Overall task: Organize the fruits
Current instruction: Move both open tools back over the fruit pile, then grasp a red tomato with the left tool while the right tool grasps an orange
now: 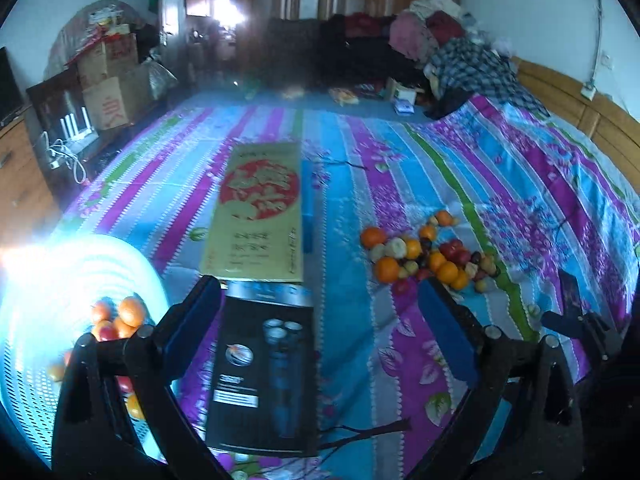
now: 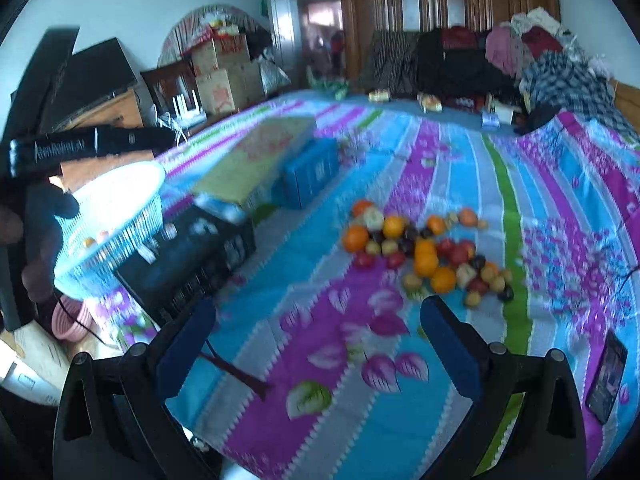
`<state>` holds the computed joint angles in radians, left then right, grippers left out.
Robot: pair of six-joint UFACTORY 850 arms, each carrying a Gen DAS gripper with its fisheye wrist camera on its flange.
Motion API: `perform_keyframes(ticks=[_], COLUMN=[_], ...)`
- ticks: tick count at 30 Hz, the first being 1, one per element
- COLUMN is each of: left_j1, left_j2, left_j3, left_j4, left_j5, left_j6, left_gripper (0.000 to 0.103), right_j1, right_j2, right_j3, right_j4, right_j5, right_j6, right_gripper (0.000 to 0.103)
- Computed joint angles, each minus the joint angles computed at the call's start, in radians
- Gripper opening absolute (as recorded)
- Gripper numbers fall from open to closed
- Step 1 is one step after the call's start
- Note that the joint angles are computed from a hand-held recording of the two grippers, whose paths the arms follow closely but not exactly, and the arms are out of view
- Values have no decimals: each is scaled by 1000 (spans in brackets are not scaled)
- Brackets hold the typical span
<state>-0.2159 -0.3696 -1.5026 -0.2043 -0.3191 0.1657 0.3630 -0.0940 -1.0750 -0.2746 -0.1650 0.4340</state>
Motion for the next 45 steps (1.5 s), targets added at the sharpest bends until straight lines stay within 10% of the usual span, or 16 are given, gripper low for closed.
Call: perform_keyframes(ticks=[16,27,45], left_j1=[-66,-75,-110], left_j2=[-165,-419,-545], left_j3=[-119,-369,-502], left_j4=[-171,-251,-108], left_j5=[-155,-319,-268], left_j6=[162,164,41], left_gripper=[87,35,36], right_j1=[-93,-205,-247], right_j2=[11,-2,-86], right_j3=[121,162,117], right_j4=[459,893,1047], right_j5=[4,-9,-40], right_j6=[-417,-758,-912], right_gripper=[97,75,75])
